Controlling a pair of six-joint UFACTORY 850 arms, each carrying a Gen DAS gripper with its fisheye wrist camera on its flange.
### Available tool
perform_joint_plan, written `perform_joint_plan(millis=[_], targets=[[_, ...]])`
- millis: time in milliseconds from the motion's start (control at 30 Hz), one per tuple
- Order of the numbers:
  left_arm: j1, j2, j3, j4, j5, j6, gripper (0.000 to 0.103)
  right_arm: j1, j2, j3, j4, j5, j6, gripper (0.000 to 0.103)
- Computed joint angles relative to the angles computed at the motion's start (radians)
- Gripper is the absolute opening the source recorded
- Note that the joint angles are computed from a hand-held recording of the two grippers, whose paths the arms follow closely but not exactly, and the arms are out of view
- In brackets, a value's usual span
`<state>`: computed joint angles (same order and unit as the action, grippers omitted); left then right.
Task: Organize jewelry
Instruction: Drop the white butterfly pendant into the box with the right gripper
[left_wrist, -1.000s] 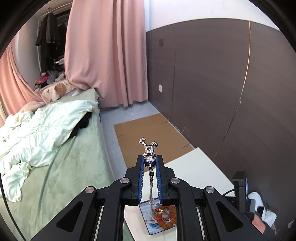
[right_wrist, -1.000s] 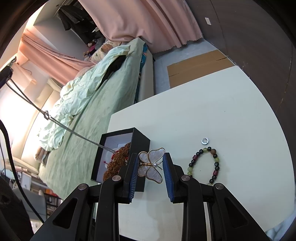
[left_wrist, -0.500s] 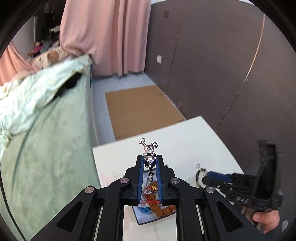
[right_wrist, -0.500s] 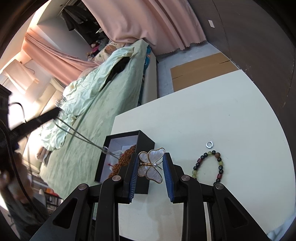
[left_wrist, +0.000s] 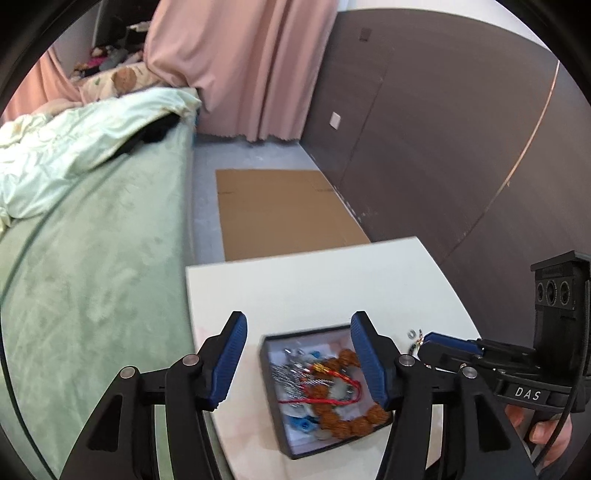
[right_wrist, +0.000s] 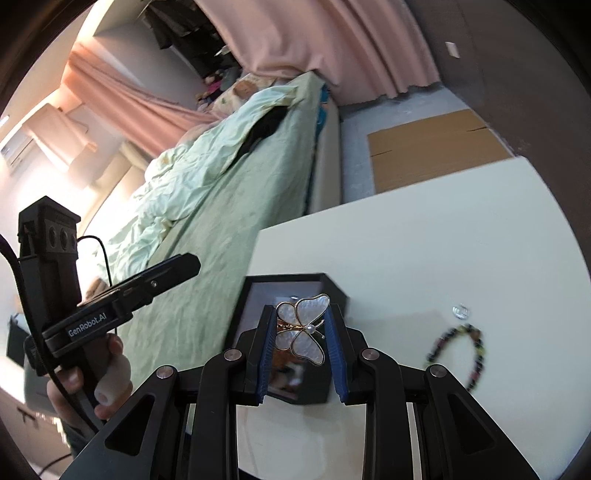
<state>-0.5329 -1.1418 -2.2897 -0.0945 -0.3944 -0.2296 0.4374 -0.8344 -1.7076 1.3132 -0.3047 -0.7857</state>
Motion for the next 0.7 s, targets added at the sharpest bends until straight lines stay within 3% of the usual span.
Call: perform_joint_plan(millis=[233, 300, 367, 433, 500, 600, 700], targets=[[0.035, 0.095, 0.129, 0.024, 0.055, -0.049, 0.06, 0.021, -0.101, -0.173, -0.173, -0.083, 0.178, 0.028], [0.037, 0.12, 0.166, 0.093, 0.07, -0.107, 0.06, 0.023, -0.122, -0.204, -0.167, -0.1, 0.182, 0.029], [0.036, 0.145, 0.202, 0.164, 0.088, -0.175, 0.06, 0.023, -0.146, -0.241, -0.195, -0.136, 0.208, 0.039], [0.034, 0.155, 0.214, 0.195, 0.087, -0.215, 0.063, 0.021, -0.125, -0.203, -0.134, -0.12, 0.155, 0.073], [0.03, 0.164, 0.223, 0.174, 0.087, -0.197, 0.071, 0.015, -0.089, -0.142, -0.029, -0.093, 0.058, 0.081], [0.016, 0.178, 0.234, 0.141, 0.103, -0.147, 0.084, -0.002, -0.032, -0.052, 0.144, -0.075, -0.087, 0.081], [-0.003, 0.177, 0.223, 0.065, 0.106, -0.044, 0.09, -0.017, 0.02, 0.028, 0.257, -0.056, -0.193, 0.087]])
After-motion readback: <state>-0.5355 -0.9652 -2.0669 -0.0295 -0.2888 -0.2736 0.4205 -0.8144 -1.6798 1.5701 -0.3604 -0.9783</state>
